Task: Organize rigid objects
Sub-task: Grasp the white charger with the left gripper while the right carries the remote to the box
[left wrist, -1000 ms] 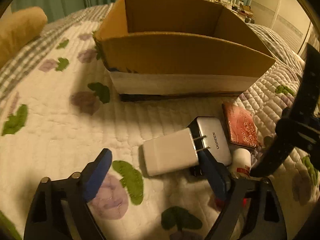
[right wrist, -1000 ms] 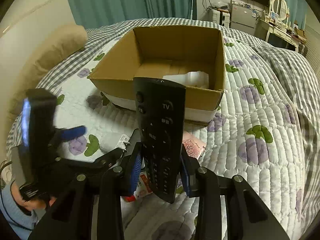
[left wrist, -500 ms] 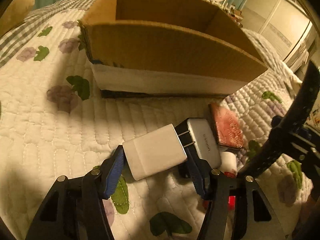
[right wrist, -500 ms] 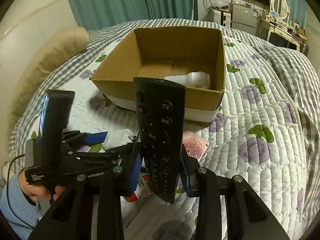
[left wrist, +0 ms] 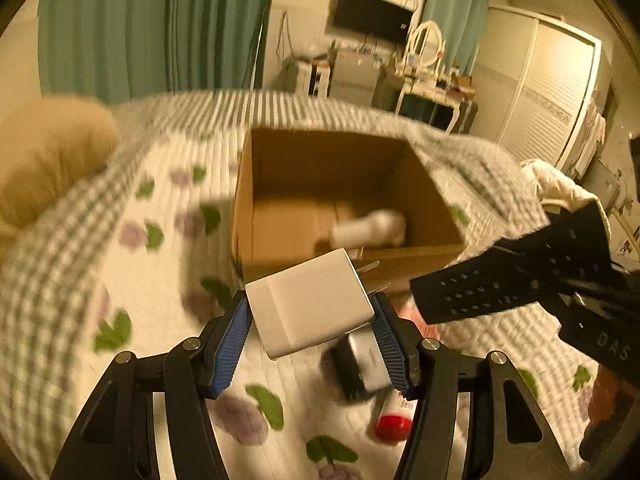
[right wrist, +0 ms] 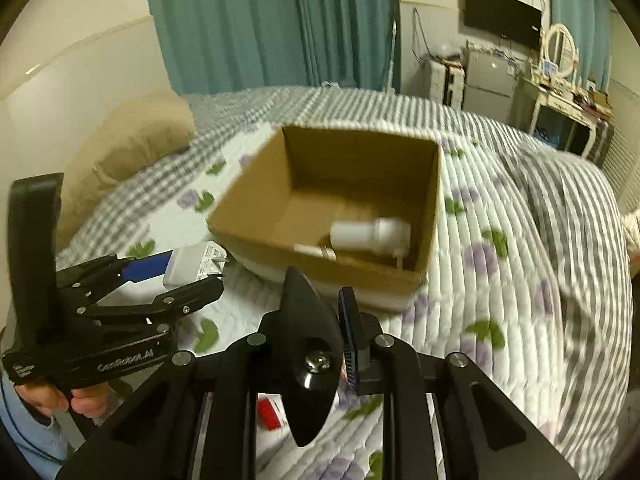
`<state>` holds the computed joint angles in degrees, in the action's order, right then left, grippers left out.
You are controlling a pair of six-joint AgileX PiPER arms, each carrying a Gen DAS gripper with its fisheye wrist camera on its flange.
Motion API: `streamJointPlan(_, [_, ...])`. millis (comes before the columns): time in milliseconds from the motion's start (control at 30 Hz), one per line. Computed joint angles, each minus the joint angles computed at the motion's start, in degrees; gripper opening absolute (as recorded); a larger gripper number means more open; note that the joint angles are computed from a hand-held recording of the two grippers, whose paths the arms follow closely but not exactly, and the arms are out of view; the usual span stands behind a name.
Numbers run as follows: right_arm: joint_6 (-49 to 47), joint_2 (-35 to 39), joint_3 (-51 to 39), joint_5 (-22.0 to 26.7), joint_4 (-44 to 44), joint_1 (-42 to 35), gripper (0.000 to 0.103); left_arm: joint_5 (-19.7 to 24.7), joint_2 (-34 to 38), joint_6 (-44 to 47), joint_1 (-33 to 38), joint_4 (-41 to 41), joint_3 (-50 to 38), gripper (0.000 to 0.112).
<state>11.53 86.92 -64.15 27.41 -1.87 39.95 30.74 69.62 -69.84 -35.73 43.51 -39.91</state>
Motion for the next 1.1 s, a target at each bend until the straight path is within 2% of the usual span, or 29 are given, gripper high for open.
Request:
streamJointPlan(200, [-3.29, 4.81, -15.27, 7.19, -1.11, -0.42, 0.018, 3.16, 4.79, 6.06, 2.93, 1.11, -10.91, 0.061])
streamJointPlan(400, [-3.16, 19.03, -36.2, 16.39, -4.33, -1.83, 0.018, 1.34, 16.16, 11.97, 8.94, 0.14, -20.88, 0.061])
streamJointPlan(500, [-1.27, 25.8, -43.4, 19.44, -8.42, -1.61, 0.018, 1.15, 21.78, 17.18, 11.29, -4.68, -24.8, 0.061])
streamJointPlan(600, [0.3, 31.65, -48.7, 21.9, -11.43, -1.84, 0.018, 0.84, 26.03, 17.7, 11.97, -5.27, -26.55, 0.061])
streamJointPlan(767, [0.3, 35.82, -50.26, 20.9, -9.66, -3.98, 0.018, -1.7, 28.84, 18.4, 13.22, -6.77, -26.28, 0.062])
streamJointPlan(867, [-1.05, 35.65, -48.75, 17.92, -7.02, -5.23, 0.019, -1.45, 29.49, 18.85, 13.39, -7.34, -26.75, 0.064])
streamJointPlan(900, [-2.83, 35.39, -48.39, 17.14, -4.51, -5.88, 0.022, -1.72, 29.27, 20.75, 13.7, -9.28, -26.84, 0.067])
streamJointPlan(967, [-3.56, 34.3, -47.15, 15.76, -2.96, -6.22, 0.06, -1.95, 28.19, 20.32, 13.72, -8.99, -26.14, 0.078])
streamJointPlan(1000, [-2.73, 32.97, -45.81, 14.8, -3.41, -6.17, 0.064, -2.14, 27.19, 18.83, 13.48, -7.53, -25.31, 0.084])
streamJointPlan(1100, [-3.01, 28.99, -42.48, 13.28, -2.37, -6.36, 0.064, -1.38, 23.22, 16.47, 12.33, -4.56, -22.53, 0.085])
